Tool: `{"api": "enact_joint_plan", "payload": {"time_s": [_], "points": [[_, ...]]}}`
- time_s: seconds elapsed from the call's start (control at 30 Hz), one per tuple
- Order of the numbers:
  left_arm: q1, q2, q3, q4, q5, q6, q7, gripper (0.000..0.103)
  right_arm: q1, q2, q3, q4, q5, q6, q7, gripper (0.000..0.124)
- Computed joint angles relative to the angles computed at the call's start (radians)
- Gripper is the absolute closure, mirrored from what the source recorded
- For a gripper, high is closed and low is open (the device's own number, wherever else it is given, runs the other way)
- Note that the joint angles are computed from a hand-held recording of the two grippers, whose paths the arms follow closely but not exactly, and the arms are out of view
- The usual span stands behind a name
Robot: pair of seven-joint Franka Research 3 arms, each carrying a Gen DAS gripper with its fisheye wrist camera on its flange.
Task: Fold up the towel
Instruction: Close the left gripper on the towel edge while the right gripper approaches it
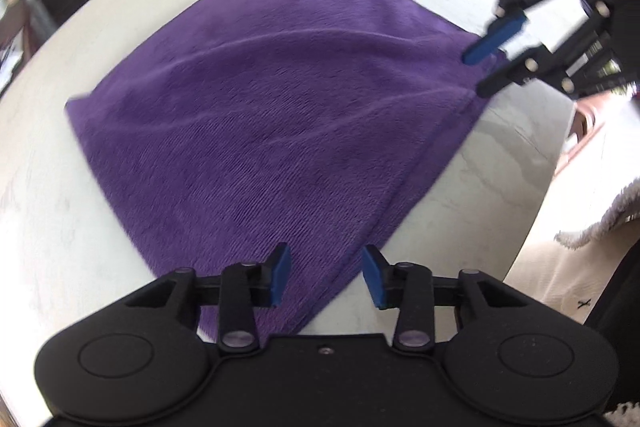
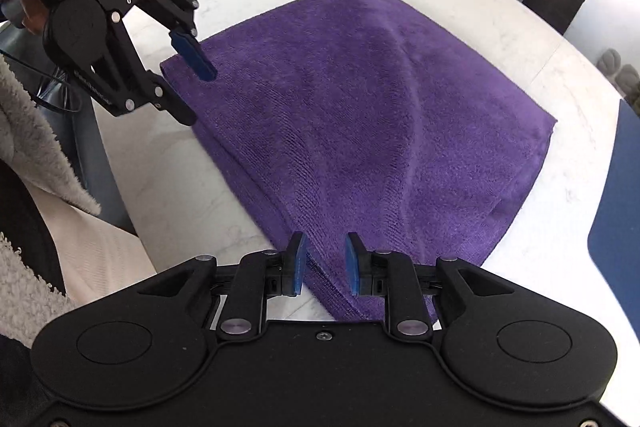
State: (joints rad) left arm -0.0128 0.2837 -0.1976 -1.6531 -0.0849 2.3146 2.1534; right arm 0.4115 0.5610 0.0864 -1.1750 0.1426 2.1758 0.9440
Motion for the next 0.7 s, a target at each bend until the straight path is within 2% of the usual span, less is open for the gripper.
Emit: {"api": "enact_joint_plan", "payload": {"time_s": [0.17,0.53,0.63,0.7], "points": [[-0.013,0.013,-0.006,0.001,0.048,0.022,0.066,0.074,-0.012,-0.026,0.0,-0.026,0.025,0.003,0.037,0.1],[-0.027,0.017,-0.008,0.007,0.085,0.009,0.147,0.075,-0.035,-0.06,0.008,-0.089,0.07,0.021,0.083,0.099],[-0.018,0.03,-0.013,0.035,0.055,-0.037,0.159,0.086,-0.042,-0.053,0.01,-0.075,0.082,0.013,0.089,0.099],[-0.017,0.044,-0.014,0.06,0.044,-0.066,0.161,0.089,-0.046,-0.056,0.011,-0.077,0.09,0.011,0.093,0.099]]}}
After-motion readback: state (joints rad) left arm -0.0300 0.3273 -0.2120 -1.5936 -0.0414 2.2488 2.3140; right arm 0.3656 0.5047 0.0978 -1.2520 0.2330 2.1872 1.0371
